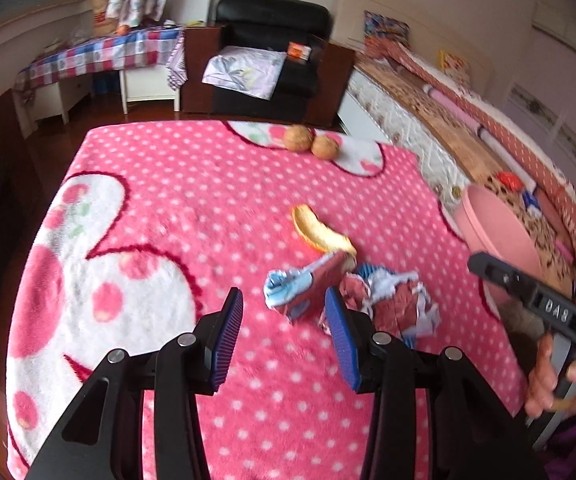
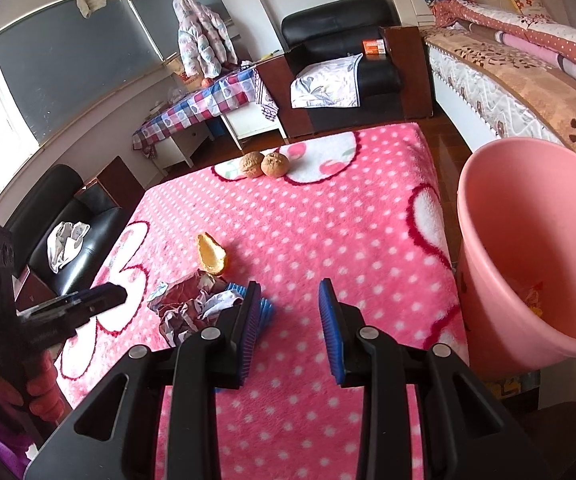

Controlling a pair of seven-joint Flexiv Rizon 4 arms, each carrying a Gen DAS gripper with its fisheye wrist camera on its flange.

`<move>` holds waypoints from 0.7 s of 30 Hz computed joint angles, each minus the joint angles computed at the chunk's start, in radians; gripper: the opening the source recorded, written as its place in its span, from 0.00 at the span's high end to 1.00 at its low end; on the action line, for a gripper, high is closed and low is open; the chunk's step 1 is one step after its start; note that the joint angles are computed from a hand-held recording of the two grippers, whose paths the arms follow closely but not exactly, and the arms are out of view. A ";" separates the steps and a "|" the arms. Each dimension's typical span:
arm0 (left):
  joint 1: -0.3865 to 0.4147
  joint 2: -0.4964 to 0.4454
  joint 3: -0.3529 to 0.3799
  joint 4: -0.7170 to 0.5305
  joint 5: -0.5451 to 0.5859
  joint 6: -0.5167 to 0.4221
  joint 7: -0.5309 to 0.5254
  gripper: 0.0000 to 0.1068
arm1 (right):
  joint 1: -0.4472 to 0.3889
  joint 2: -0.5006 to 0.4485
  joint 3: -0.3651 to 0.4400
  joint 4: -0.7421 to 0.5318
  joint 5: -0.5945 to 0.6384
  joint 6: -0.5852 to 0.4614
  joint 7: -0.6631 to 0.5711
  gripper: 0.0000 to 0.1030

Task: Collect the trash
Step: 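Grasp the blue-white wrapper with the left gripper while the right gripper grasps crumpled foil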

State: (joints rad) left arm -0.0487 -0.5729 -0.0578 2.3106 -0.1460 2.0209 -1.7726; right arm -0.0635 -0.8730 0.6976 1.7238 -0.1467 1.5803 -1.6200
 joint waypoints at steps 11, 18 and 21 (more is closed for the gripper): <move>0.004 -0.073 -0.005 -0.084 -0.001 -0.046 0.063 0.60 | -0.044 -0.025 0.084 -0.014 0.017 -0.054 -0.082 0.70; 0.086 -0.098 -0.077 -0.094 0.055 -0.050 0.059 0.75 | -0.123 -0.074 0.228 -0.045 0.072 -0.159 -0.216 0.70; 0.111 -0.104 -0.097 -0.088 0.076 -0.042 0.049 0.85 | -0.145 -0.087 0.276 -0.049 0.098 -0.195 -0.285 0.58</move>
